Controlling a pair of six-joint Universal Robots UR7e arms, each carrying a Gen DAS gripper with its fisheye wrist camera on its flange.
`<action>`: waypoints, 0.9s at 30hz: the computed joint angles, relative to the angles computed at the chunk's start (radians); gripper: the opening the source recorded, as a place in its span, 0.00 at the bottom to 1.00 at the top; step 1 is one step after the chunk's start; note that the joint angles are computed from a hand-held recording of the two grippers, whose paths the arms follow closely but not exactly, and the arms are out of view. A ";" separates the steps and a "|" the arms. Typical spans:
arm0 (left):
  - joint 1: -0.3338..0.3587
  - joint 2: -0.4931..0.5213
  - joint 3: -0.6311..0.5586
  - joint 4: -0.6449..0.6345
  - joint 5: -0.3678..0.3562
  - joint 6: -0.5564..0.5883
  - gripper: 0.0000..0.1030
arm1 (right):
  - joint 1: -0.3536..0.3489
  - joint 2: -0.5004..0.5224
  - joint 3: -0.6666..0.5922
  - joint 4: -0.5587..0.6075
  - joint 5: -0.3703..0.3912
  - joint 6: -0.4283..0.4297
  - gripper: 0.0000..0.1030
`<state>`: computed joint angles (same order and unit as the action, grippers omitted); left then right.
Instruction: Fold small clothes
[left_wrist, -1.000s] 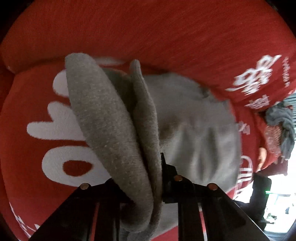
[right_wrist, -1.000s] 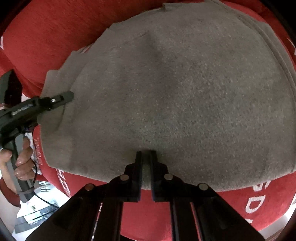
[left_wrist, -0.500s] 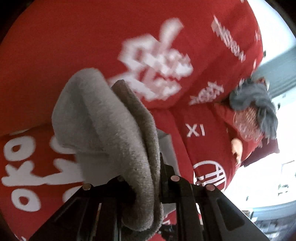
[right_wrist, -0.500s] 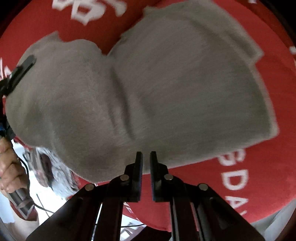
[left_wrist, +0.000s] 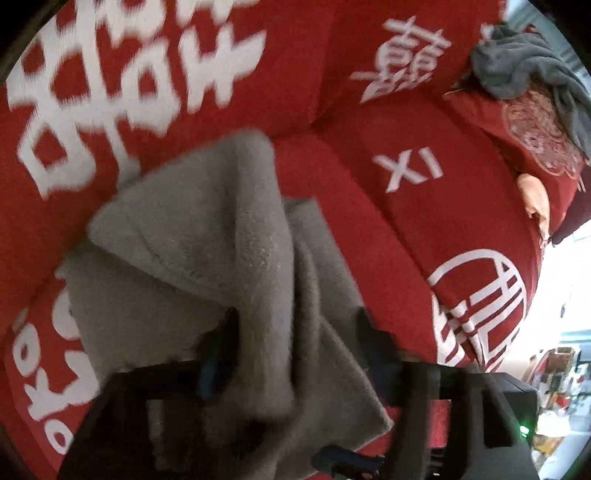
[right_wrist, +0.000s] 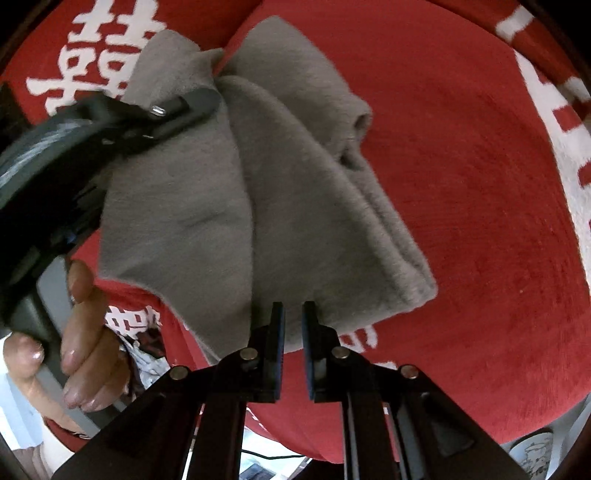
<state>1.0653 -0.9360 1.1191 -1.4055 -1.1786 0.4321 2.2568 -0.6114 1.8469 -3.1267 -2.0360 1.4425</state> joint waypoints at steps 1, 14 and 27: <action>-0.006 -0.008 0.006 -0.011 -0.007 0.023 0.69 | -0.002 -0.005 0.010 -0.010 0.000 -0.002 0.11; 0.078 0.021 -0.215 -0.032 0.063 -0.061 0.69 | 0.020 0.056 0.139 -0.600 -0.155 0.052 0.39; 0.155 0.034 -0.209 0.011 0.175 -0.147 0.69 | -0.025 0.033 0.148 -0.731 -0.109 -0.012 0.50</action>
